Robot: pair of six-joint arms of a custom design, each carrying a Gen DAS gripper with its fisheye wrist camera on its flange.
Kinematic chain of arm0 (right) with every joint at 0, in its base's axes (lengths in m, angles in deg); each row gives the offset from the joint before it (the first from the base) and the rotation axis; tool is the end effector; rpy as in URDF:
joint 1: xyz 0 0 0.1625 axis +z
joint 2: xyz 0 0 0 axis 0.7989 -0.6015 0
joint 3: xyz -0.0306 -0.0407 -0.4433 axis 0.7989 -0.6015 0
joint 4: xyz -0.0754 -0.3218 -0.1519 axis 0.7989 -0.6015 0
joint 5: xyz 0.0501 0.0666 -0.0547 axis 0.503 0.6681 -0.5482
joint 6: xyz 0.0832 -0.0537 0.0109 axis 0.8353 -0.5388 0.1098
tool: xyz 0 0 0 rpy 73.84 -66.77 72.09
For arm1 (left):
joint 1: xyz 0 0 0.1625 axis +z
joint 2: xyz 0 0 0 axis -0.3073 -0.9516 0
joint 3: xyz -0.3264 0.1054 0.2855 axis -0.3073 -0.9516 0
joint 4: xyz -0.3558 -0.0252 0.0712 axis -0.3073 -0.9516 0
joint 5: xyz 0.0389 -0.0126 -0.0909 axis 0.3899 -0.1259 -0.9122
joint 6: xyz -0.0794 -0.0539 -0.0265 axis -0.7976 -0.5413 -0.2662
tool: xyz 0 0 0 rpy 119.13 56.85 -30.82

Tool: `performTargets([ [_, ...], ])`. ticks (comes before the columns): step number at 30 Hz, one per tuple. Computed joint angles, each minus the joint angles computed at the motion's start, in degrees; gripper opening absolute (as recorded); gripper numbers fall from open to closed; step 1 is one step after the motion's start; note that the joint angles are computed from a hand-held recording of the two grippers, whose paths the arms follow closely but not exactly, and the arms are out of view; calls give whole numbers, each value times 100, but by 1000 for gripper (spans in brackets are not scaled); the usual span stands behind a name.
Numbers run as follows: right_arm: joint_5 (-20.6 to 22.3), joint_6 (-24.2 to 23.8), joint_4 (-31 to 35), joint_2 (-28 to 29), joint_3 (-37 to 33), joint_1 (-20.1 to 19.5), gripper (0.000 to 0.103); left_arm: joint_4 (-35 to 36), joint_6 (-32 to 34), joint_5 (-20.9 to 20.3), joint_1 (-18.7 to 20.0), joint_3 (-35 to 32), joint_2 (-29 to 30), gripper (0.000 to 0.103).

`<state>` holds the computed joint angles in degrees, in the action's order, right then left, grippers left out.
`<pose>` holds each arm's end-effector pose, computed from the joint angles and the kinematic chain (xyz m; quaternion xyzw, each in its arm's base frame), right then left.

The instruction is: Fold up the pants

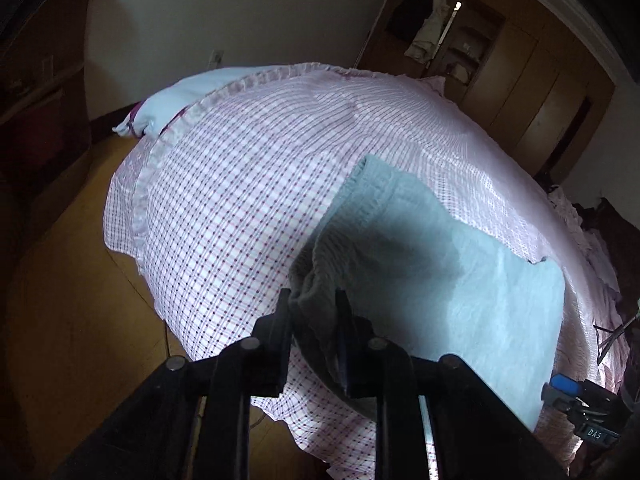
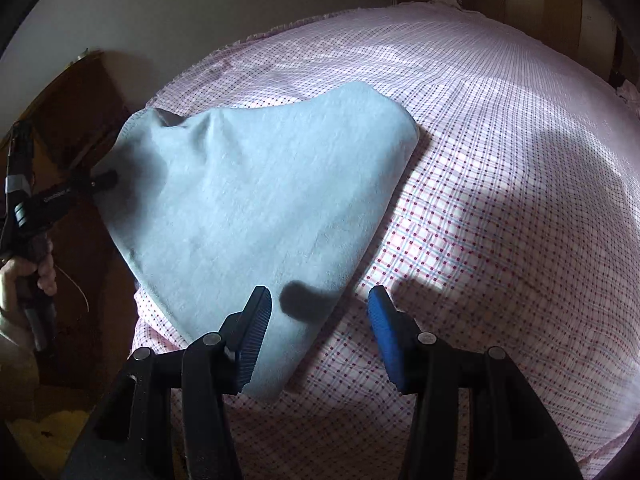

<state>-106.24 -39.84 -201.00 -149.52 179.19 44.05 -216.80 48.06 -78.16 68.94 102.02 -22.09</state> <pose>0.1537 -0.4819 0.2473 0.2525 -0.9232 0.1667 0.2369 -0.1203 -0.4863 0.2250 -0.0262 0.8838 -0.3927 0.2529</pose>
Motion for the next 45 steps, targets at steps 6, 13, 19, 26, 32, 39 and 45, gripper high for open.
performTargets([
  [6, -114, 133, 128, 84, -82, -56, 44, 1386, -534, -58, 20, -195, -289, 37],
  [13, -71, 27, -130, 172, -426, 123, 44, 1390, -113, 315, -660, -218, -473, 42],
  [19, 130, -27, -392, 547, -918, 233, 44, 340, 1583, -125, -459, -996, 332, 35],
  [26, -163, -283, -485, 1238, -1420, 178, 44, 926, 1721, -773, 403, -1959, 865, 22],
  [32, -184, -779, -968, 1547, -1498, 131, 44, 612, 1973, -1079, 626, -1884, 806, 10],
  [39, -104, -236, -525, 1190, -1407, 206, 44, 961, 1576, -654, 158, -1348, 326, 24],
  [45, 67, -131, -292, 558, -791, 300, 44, 1677, 767, -395, -368, -694, -146, 29],
])
